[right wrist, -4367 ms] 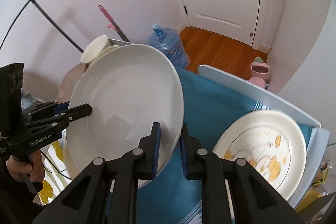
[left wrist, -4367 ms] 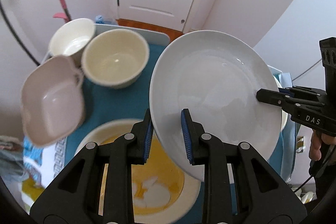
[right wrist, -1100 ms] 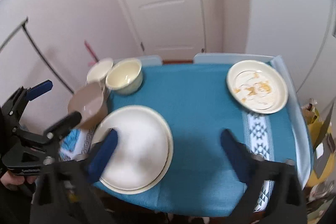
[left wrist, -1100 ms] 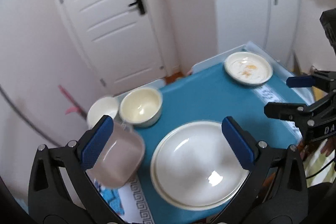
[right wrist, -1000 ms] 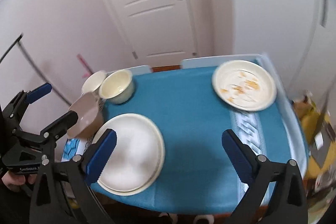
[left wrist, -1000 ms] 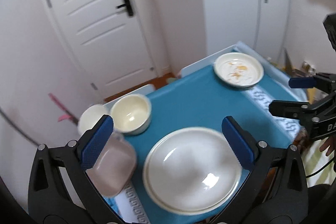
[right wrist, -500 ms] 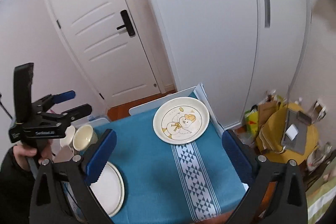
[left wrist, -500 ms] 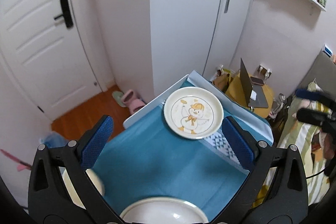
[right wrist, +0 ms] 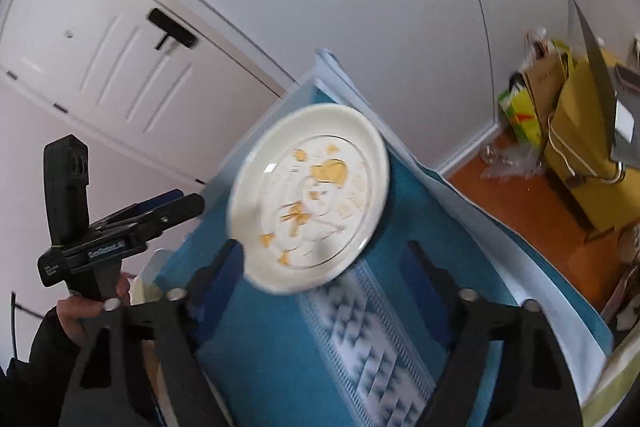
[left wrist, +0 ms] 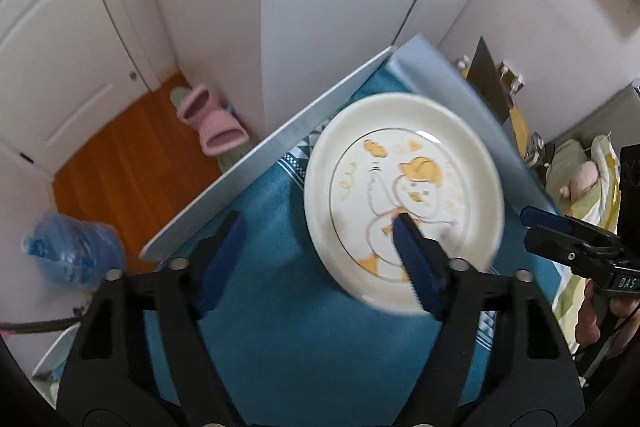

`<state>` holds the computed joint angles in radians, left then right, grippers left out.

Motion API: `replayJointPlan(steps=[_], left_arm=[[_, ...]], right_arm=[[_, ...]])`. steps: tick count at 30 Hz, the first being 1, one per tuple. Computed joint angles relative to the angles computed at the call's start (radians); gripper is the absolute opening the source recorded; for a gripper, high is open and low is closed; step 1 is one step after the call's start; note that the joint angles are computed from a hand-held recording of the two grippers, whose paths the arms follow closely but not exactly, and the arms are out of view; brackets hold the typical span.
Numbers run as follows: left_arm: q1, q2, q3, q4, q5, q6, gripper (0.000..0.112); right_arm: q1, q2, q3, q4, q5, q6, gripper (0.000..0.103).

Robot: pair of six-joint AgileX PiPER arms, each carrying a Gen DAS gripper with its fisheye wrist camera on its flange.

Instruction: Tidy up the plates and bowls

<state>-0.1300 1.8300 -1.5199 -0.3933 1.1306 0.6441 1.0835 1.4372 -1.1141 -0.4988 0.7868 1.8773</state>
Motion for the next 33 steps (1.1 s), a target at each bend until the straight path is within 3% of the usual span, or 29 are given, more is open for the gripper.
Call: replayJointPlan(steps=[3, 6, 10, 16, 21, 25, 33], left_arm=[[-0.011, 0.072, -0.034, -0.013, 0.002, 0.000, 0.053], [-0.014, 0.116, -0.060, -0.022, 0.009, 0.008, 0.045], [-0.021, 0.150, -0.077, -0.025, 0.010, 0.030, 0.033], [-0.024, 0.162, -0.079, -0.027, -0.006, 0.049, 0.018], [-0.054, 0.133, -0.036, 0.012, -0.065, 0.050, 0.016], [-0.049, 0.120, -0.029, 0.011, -0.068, 0.042, 0.016], [-0.053, 0.035, 0.012, 0.011, -0.079, 0.016, 0.016]], right_arm=[[-0.044, 0.027, 0.031, 0.007, -0.062, -0.011, 0.058], [-0.065, 0.058, 0.025, 0.021, -0.065, -0.029, 0.054], [-0.097, 0.087, 0.027, 0.050, -0.085, -0.059, 0.041], [-0.111, 0.132, -0.026, 0.083, -0.035, -0.134, 0.019], [-0.116, 0.126, -0.012, 0.074, -0.045, -0.121, 0.017], [-0.118, 0.104, 0.008, 0.052, -0.071, -0.124, 0.017], [-0.110, 0.093, -0.008, 0.041, -0.042, -0.159, 0.017]])
